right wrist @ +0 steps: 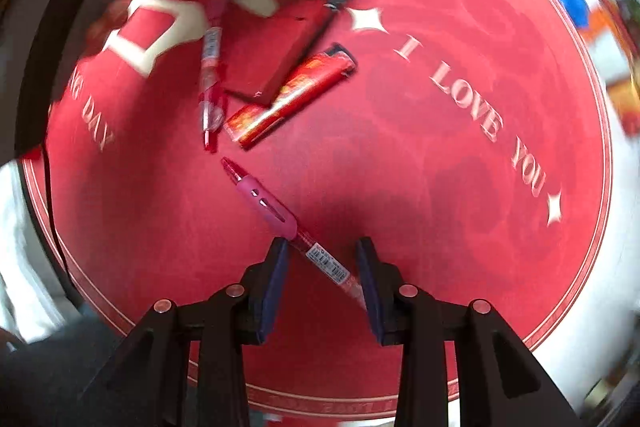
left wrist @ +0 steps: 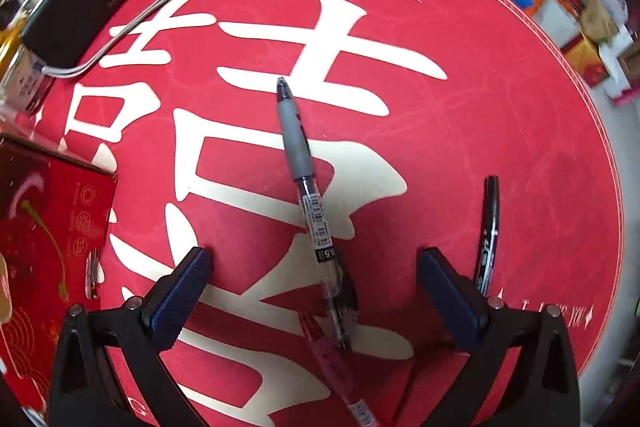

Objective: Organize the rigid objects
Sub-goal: 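Grasp the grey-grip clear pen with left gripper while right grasps the pink pen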

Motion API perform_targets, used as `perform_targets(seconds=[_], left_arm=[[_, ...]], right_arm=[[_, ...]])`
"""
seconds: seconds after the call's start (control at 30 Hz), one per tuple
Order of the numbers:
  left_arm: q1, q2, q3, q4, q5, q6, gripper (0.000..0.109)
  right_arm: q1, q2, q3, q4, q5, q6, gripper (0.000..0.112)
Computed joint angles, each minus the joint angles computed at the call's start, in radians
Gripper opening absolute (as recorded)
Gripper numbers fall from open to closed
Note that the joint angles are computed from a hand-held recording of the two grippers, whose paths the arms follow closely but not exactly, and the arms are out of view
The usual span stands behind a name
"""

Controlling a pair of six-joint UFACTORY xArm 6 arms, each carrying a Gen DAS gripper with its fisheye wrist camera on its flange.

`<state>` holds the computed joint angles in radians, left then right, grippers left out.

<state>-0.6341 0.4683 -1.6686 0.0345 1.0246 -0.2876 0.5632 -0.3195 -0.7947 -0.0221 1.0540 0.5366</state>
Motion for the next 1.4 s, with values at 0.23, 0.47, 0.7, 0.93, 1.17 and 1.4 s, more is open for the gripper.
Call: perform_targets(seconds=[0.23, 0.47, 0.7, 0.93, 1.17, 1.4], left_arm=[[-0.002, 0.046, -0.075, 0.017, 0.04, -0.111, 0.103], [-0.006, 0.131, -0.232, 0.016, 0.106, -0.109, 0.071], [0.008, 0.095, -0.215, -0.077, 0.133, 0.066, 0.013], [0.013, -0.056, -0.058, -0.052, 0.068, 0.158, 0.013], [0.025, -0.179, 0.079, -0.086, 0.023, 0.228, 0.013], [0.031, -0.285, 0.189, -0.096, 0.006, 0.277, 0.013]], right_arm=[[0.022, 0.018, -0.019, -0.026, 0.006, -0.126, 0.037], [0.012, 0.024, -0.033, 0.015, 0.025, -0.101, 0.011], [-0.059, -0.061, -0.002, 0.118, 0.003, 0.06, 0.011], [-0.181, -0.251, 0.131, 0.242, -0.024, 0.263, 0.011], [-0.169, -0.313, 0.163, 0.247, -0.038, 0.351, 0.011], [-0.152, -0.265, 0.095, 0.229, -0.046, 0.376, 0.011]])
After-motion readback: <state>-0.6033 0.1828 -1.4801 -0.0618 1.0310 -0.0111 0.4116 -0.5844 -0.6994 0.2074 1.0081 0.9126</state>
